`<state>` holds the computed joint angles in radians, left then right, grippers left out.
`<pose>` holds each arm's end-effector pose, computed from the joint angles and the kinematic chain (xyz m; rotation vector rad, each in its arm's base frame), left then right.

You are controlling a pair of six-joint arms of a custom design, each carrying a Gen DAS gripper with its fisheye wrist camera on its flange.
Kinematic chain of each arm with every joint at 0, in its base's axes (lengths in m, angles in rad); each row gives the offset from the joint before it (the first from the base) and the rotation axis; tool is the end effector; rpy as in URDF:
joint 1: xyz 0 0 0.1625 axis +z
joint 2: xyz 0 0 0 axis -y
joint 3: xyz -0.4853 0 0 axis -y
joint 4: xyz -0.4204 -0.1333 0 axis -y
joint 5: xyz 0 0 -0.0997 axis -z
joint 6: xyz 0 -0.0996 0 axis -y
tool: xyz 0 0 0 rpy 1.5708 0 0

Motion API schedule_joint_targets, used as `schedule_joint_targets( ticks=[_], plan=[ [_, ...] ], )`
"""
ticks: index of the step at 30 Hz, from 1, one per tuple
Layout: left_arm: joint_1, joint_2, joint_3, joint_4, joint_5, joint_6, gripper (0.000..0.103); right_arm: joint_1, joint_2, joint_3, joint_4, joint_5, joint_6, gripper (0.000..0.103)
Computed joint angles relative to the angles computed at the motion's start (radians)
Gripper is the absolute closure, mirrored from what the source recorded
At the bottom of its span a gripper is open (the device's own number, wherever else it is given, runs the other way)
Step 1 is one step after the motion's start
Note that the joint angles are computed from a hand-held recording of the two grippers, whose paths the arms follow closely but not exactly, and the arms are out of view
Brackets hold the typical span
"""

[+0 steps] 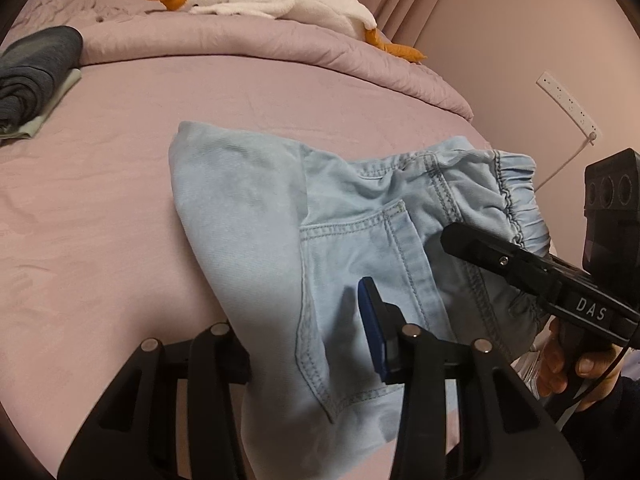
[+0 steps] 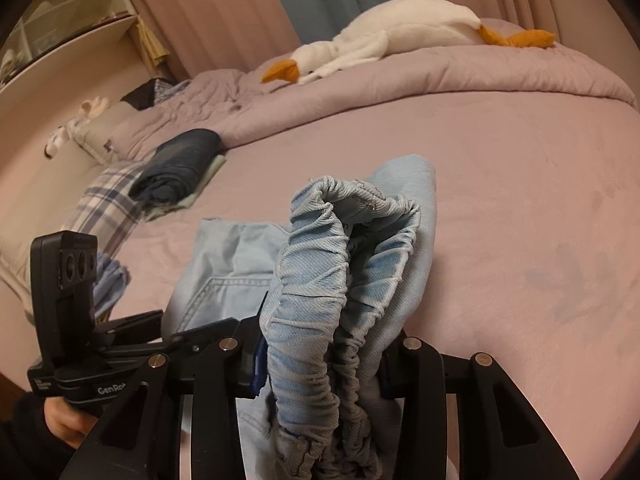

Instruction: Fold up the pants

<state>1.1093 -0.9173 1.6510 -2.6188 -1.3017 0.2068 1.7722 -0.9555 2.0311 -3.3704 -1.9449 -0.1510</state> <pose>-0.1828 -0.7264 0.2058 0.8842 2.7349 -0.5011 0.2182 -0.5842 0.1855 0.2742 -2.6102 1.0035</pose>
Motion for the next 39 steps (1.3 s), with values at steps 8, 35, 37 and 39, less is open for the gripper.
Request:
schedule_joint_targets(
  ticks=[8,35,37,39],
  plan=[
    [-0.001,-0.046,0.045,-0.065,0.037,0.014,0.062,0.031,0.018,-0.012,-0.001,0.025,-0.02,0.061],
    [0.039,-0.111,0.061,-0.128,0.094,0.013,0.062,0.095,0.119,-0.144,0.1,0.058,-0.091,0.061],
    [0.041,-0.106,0.054,-0.125,0.094,0.014,0.062,0.096,0.123,-0.15,0.105,0.058,-0.09,0.061],
    [0.042,-0.103,0.049,-0.124,0.096,0.016,0.062,0.096,0.127,-0.158,0.11,0.057,-0.09,0.061]
  ],
)
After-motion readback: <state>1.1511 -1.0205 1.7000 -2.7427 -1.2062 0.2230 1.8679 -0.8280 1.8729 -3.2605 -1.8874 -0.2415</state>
